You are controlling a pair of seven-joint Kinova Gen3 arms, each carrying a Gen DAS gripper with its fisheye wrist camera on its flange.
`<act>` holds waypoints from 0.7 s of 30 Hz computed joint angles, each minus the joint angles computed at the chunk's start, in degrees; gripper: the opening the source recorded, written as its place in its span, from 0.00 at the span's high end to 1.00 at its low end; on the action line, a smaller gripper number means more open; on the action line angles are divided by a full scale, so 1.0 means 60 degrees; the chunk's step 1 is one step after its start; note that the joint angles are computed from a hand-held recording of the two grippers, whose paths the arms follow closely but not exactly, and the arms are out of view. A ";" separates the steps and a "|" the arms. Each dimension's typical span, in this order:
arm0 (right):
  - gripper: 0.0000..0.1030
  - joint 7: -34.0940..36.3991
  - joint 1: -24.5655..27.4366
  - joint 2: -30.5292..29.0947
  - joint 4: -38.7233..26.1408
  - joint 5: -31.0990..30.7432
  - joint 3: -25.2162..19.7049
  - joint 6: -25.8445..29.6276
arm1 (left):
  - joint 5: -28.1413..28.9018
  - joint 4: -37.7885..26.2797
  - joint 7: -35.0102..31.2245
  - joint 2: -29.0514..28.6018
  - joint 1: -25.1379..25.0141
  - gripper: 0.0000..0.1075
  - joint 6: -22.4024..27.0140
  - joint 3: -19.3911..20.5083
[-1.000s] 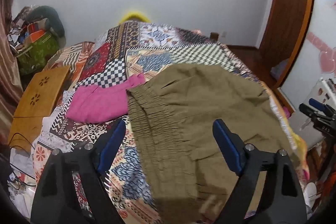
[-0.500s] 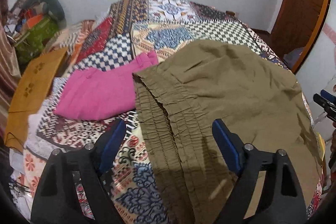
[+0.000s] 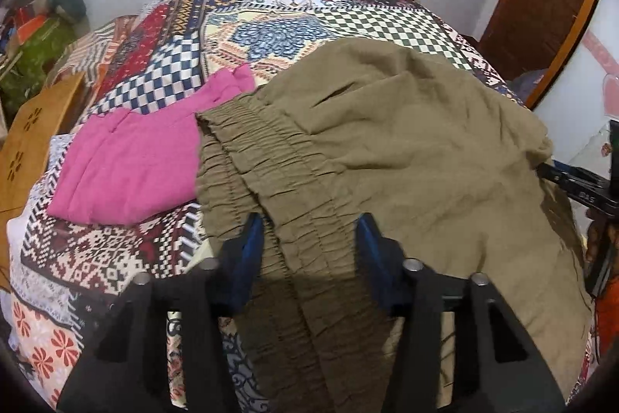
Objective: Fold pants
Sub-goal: 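Grasp the elastic waistband with the left tool while the right tool grasps the pant leg hem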
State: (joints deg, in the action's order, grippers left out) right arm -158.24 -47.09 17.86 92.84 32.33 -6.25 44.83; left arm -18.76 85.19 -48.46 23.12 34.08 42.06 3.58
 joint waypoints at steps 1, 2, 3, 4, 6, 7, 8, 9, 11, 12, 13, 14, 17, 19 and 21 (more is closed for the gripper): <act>0.56 0.0012 -0.0011 0.0023 -0.0003 -0.0094 0.0043 -0.0039 | 0.0063 -0.0044 -0.0104 0.0028 -0.0057 0.63 0.0008 0.0061; 0.56 -0.0042 -0.0170 0.0031 0.0022 -0.0032 0.0184 -0.0071 | 0.0009 -0.0095 -0.0102 0.0064 -0.0017 0.64 0.0044 0.0029; 0.58 -0.0104 -0.0175 0.0020 0.0044 0.0068 0.0149 -0.0066 | -0.0029 -0.0107 -0.0110 0.0075 0.0004 0.67 0.0046 0.0008; 0.65 -0.0160 -0.0102 0.0004 0.0066 0.0145 0.0027 -0.0051 | -0.0048 -0.0095 -0.0106 0.0068 0.0007 0.70 0.0039 -0.0013; 0.76 -0.0047 0.0044 -0.0099 0.0225 -0.0039 -0.0055 -0.0277 | -0.0010 -0.0044 -0.0068 0.0028 -0.0039 0.77 0.0005 -0.0031; 0.82 0.0111 0.0137 -0.0081 0.0187 -0.0175 -0.0092 -0.0255 | 0.0112 0.0027 -0.0134 -0.0012 -0.0153 0.77 -0.0097 0.0022; 0.85 0.0198 0.0184 -0.0070 0.0169 -0.0264 -0.0106 -0.0248 | 0.0249 0.0087 -0.0198 -0.0052 -0.0266 0.80 -0.0177 0.0069; 0.89 0.0207 0.0212 -0.0124 0.0268 -0.0318 -0.0109 -0.0376 | 0.0309 0.0073 -0.0283 -0.0047 -0.0329 0.81 -0.0165 0.0091; 0.90 0.0174 0.0196 -0.0149 0.0328 -0.0335 -0.0084 -0.0453 | 0.0202 -0.0033 -0.0381 0.0022 -0.0273 0.83 -0.0055 0.0046; 0.91 0.0110 0.0135 -0.0154 0.0344 -0.0291 -0.0067 -0.0414 | 0.0010 -0.0174 -0.0379 0.0111 -0.0153 0.83 0.0107 -0.0036; 0.91 0.0052 0.0078 -0.0152 0.0338 -0.0259 -0.0064 -0.0355 | -0.0087 -0.0302 -0.0426 0.0194 -0.0107 0.83 0.0234 -0.0063; 0.91 0.0107 0.0078 -0.0108 0.0260 -0.0281 -0.0082 -0.0262 | -0.0191 -0.0421 -0.0427 0.0271 -0.0051 0.83 0.0352 -0.0113; 0.91 0.0080 -0.0045 -0.0072 0.0180 -0.0302 -0.0125 -0.0037 | -0.0513 -0.0753 -0.0402 0.0504 0.0097 0.83 0.0642 -0.0267; 0.91 0.0044 -0.0058 -0.0079 0.0189 -0.0380 -0.0158 0.0000 | -0.0553 -0.0801 -0.0424 0.0584 0.0066 0.83 0.0657 -0.0290; 0.91 -0.0042 -0.0088 -0.0089 0.0220 -0.0424 -0.0166 0.0020 | -0.0427 -0.0742 -0.0494 0.0597 -0.0058 0.83 0.0563 -0.0243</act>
